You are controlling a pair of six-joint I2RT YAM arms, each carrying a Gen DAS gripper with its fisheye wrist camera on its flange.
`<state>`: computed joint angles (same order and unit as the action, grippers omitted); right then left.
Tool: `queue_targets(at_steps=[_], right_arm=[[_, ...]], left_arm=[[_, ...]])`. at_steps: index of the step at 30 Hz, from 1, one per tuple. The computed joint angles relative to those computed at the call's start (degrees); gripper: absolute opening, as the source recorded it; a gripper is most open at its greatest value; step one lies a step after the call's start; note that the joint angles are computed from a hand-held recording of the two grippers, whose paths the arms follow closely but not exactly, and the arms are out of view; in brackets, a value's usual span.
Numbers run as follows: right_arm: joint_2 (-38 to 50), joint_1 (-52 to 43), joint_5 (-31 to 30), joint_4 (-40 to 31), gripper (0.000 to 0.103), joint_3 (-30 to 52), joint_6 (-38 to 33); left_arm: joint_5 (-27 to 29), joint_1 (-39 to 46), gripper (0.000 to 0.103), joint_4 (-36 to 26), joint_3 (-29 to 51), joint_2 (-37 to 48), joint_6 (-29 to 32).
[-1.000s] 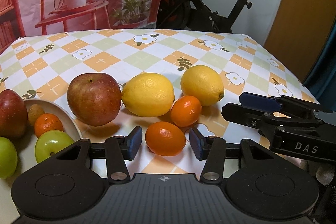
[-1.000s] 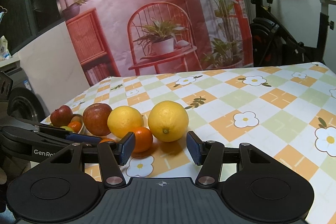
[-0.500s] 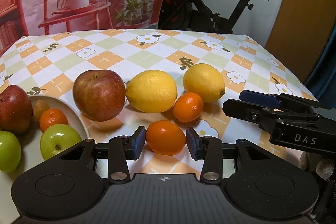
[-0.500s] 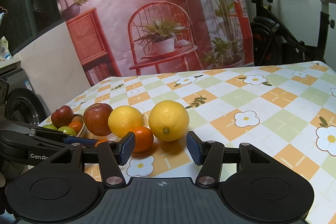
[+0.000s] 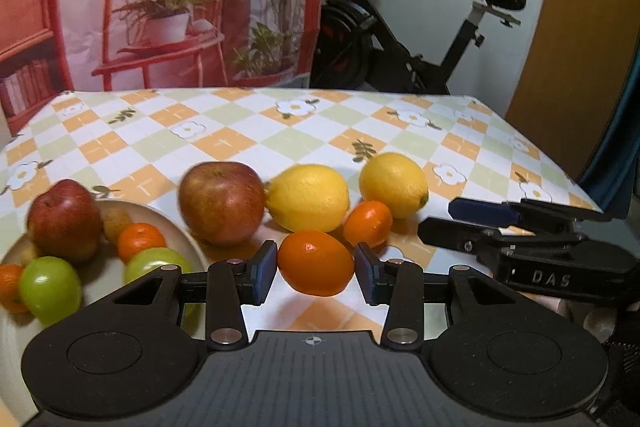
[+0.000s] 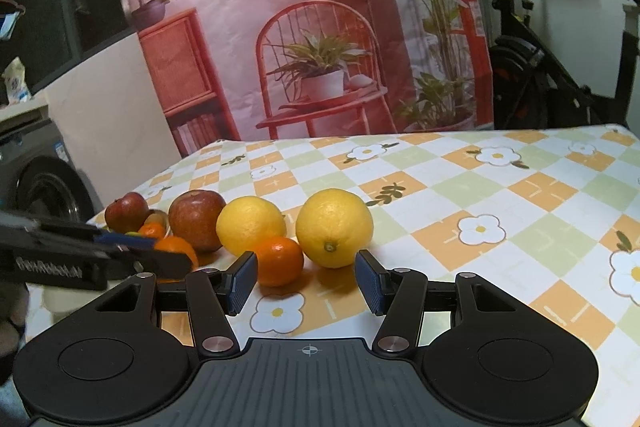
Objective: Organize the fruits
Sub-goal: 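Grasp the oval orange kumquat with the left gripper while the right gripper grasps a tangerine, then carry the kumquat and tangerine in both grippers over the cream plate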
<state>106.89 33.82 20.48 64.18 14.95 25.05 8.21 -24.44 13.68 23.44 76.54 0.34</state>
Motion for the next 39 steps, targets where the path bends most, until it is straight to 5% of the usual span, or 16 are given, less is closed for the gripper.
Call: queue_targets(at_steps=[16, 39], right_arm=[[0.06, 2.64, -2.80, -14.45, 0.050, 8.71, 2.58], [3.76, 1.42, 0.18, -19.93, 0.042, 16.05, 6.24]], left_arm=[[1.34, 7.64, 0.045, -2.47, -2.90, -8.10, 0.14], [3.72, 9.30, 0.045, -0.35, -4.47, -6.99, 0.60]])
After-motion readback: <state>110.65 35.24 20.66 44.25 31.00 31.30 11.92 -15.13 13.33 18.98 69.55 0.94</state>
